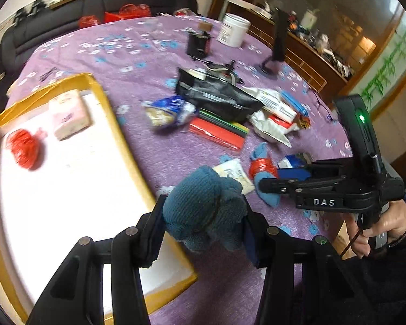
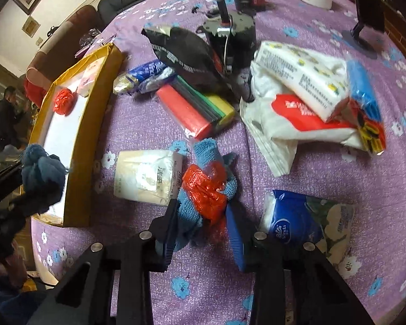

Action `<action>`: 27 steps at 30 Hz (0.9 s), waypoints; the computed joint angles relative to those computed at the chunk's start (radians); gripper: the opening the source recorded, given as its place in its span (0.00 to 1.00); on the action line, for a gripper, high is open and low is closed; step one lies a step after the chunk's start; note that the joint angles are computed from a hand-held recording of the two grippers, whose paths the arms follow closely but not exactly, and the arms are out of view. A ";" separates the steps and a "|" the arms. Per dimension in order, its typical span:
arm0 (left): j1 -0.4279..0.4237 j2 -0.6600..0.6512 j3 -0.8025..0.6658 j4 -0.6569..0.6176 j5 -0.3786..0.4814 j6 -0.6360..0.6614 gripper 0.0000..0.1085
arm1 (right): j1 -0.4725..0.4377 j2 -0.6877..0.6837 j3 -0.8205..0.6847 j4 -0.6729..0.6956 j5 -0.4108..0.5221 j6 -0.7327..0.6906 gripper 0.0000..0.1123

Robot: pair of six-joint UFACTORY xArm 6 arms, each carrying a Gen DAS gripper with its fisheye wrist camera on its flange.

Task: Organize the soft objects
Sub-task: 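Grasp the blue knitted cloth with left tool while right grasps red-blue bundle, then lower the blue cloth into the tray while the right tool places the bundle beside it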

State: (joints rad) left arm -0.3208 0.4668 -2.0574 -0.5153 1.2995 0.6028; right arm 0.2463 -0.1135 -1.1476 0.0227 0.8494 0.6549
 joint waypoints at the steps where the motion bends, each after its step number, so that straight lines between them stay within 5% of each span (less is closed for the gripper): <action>1: 0.004 -0.001 -0.001 -0.001 -0.002 -0.009 0.44 | 0.004 -0.004 -0.004 -0.022 0.002 0.016 0.33; 13: 0.079 0.006 -0.016 -0.044 -0.021 -0.047 0.44 | 0.037 -0.041 -0.045 -0.098 -0.023 0.044 0.33; 27: 0.210 0.021 -0.038 -0.071 -0.010 -0.022 0.45 | 0.130 0.242 -0.425 -0.023 0.038 -0.059 0.34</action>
State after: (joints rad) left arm -0.1109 0.4880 -2.0951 -0.5862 1.2899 0.5809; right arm 0.3766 0.1281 -1.5723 0.0002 0.8876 0.5963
